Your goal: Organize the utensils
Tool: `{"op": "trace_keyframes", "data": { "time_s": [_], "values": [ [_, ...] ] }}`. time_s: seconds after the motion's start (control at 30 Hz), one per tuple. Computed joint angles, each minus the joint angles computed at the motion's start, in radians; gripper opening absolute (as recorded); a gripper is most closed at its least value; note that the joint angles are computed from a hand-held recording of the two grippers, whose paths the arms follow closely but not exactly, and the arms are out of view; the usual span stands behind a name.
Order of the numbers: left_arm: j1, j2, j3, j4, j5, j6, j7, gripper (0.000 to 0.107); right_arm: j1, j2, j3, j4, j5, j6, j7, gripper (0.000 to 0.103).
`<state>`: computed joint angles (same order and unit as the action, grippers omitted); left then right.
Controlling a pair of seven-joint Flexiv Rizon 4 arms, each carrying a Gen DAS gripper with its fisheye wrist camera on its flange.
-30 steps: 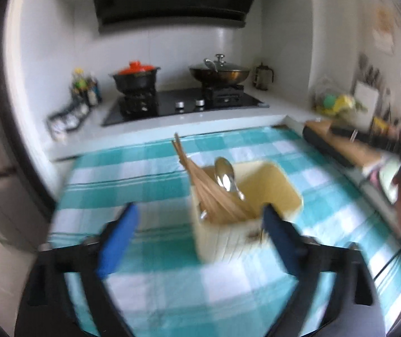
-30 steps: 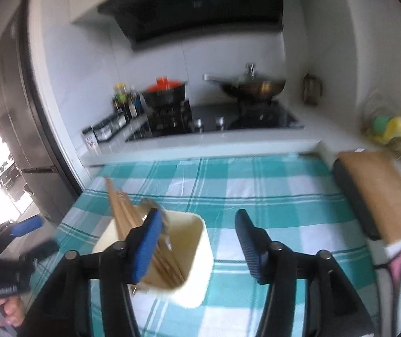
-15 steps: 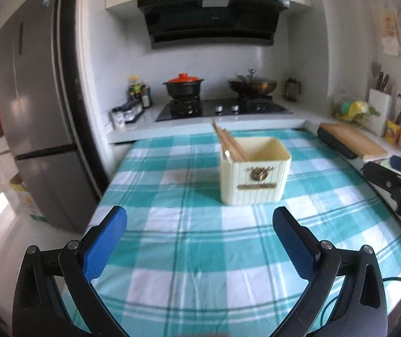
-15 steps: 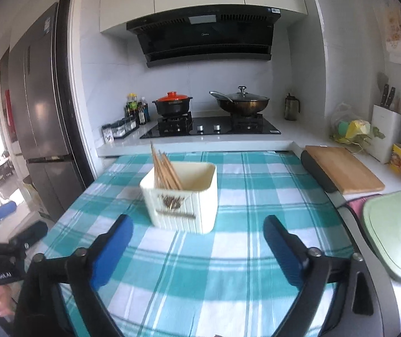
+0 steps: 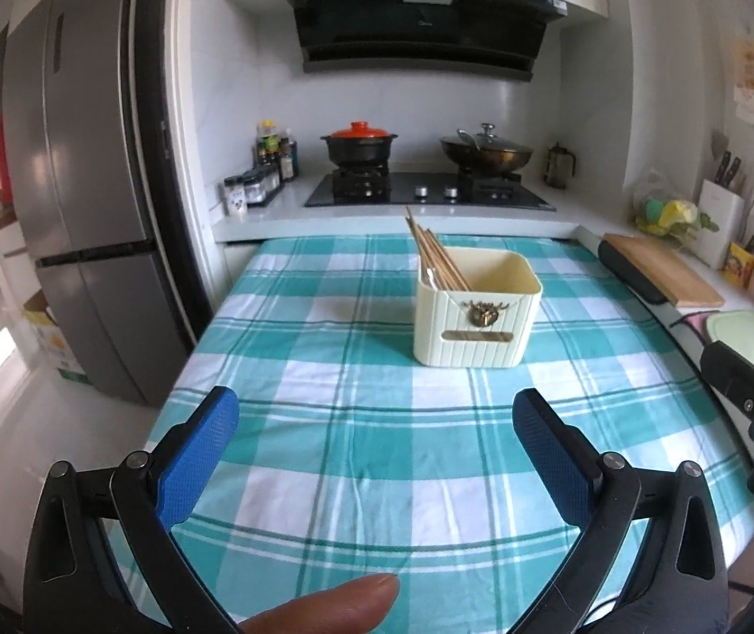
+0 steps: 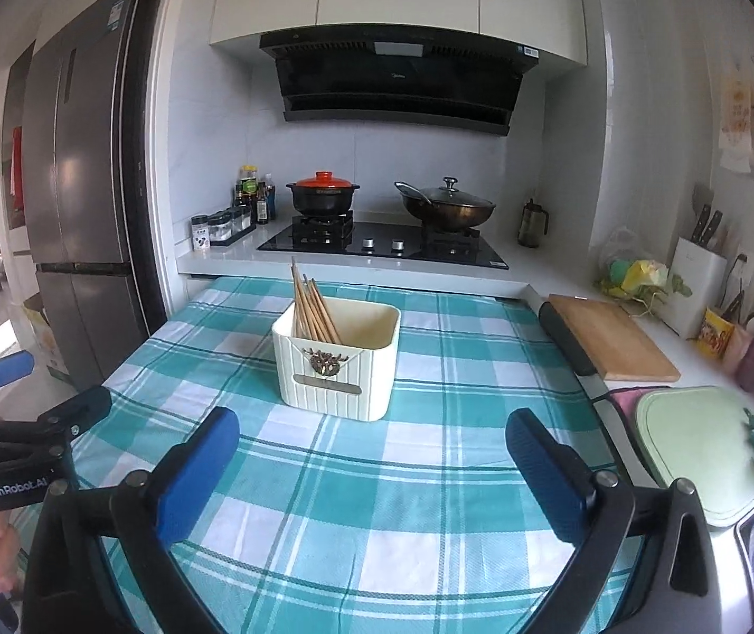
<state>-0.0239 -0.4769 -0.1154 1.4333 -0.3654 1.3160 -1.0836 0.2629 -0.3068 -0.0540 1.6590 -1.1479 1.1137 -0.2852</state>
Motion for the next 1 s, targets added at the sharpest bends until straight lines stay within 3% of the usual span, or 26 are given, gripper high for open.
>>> {"op": "trace_keyframes", "data": {
  "time_s": [1.0],
  "values": [
    [-0.002,0.037,0.004,0.028,-0.005,0.009,0.008,0.103,0.019,0.018,0.019,0.006,0.013,0.026,-0.022,0.103]
  ]
}}
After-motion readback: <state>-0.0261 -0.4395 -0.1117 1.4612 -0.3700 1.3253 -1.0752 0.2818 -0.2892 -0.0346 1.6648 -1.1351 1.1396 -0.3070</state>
